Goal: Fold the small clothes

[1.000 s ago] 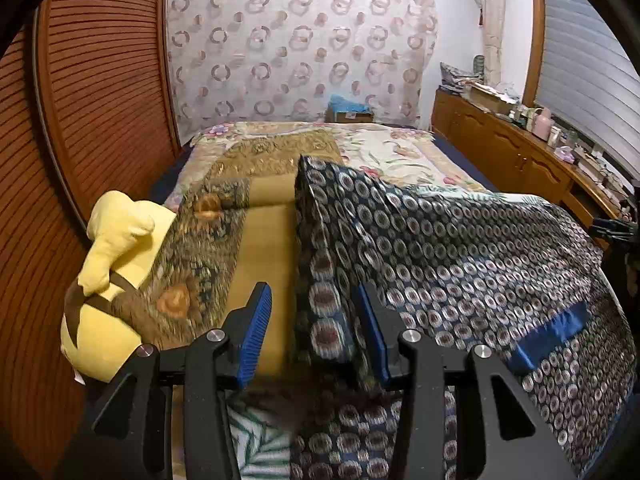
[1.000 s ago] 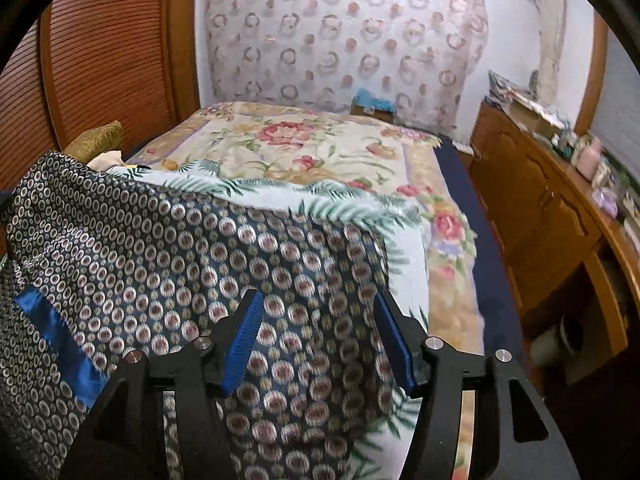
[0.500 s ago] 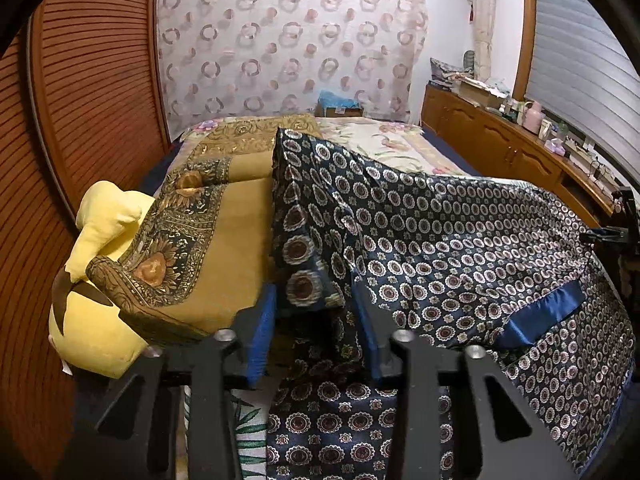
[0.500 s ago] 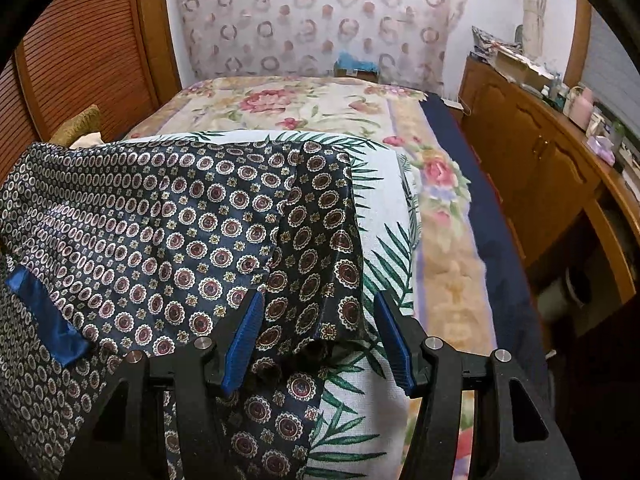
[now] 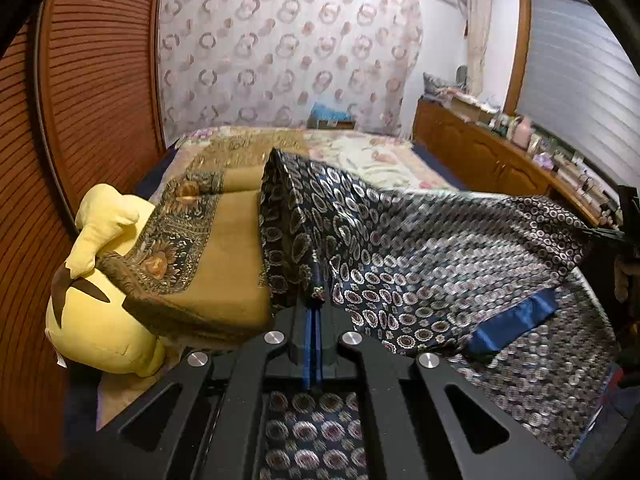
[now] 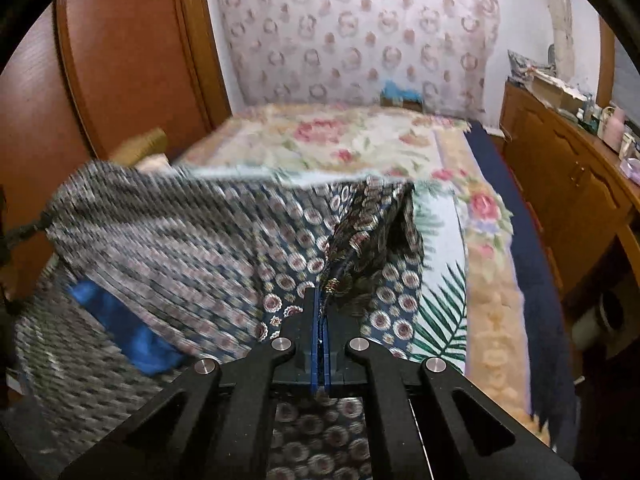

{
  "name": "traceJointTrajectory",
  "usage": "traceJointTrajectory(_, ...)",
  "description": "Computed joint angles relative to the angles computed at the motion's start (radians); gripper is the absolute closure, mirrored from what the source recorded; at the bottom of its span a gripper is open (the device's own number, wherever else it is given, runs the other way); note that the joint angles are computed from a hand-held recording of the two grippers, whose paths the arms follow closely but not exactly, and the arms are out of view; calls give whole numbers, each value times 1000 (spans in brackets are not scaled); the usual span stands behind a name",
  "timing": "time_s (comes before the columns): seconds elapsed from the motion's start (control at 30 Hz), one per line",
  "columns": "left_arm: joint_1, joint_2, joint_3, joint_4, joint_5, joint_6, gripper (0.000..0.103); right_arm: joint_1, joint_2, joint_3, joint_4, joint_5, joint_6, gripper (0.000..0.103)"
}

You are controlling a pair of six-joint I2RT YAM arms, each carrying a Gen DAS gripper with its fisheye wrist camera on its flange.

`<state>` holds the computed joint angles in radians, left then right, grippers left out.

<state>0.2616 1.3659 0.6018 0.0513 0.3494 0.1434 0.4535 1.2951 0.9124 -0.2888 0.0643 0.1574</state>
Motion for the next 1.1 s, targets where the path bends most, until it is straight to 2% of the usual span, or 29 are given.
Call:
traceJointTrajectory(0.1,26,-92,-49,-28,28,6,101,15,-115,-41,-17,-11,29,102)
traceJointTrajectory(0.2,90,-176,-93,-88,102,28,101,43,-228,-95,-49,0,55,102)
traceJointTrajectory(0.4,214,-328,-169,-212,194,100,101,168,-426,-239,-119,112,159,102)
traceJointTrajectory(0.53,280,-386,-204,-277,223,156,101,283,-560,-285,-266,213,258,102)
traceJointTrajectory(0.67,295,-363,-211,-289,208,177,101,408,-671,-308,-412,310,379,102)
traceJointTrajectory(0.8,269,-343,-243,-270,154,203,101,478,-700,-316,-488,358,448,102)
traceJointTrajectory(0.93,281,-348,-267,-270,142,226,101,479,-646,-299,-489,354,452,102)
traceJointTrajectory(1.1,332,-348,-260,-308,182,262,101,359,-568,-254,-439,275,352,102)
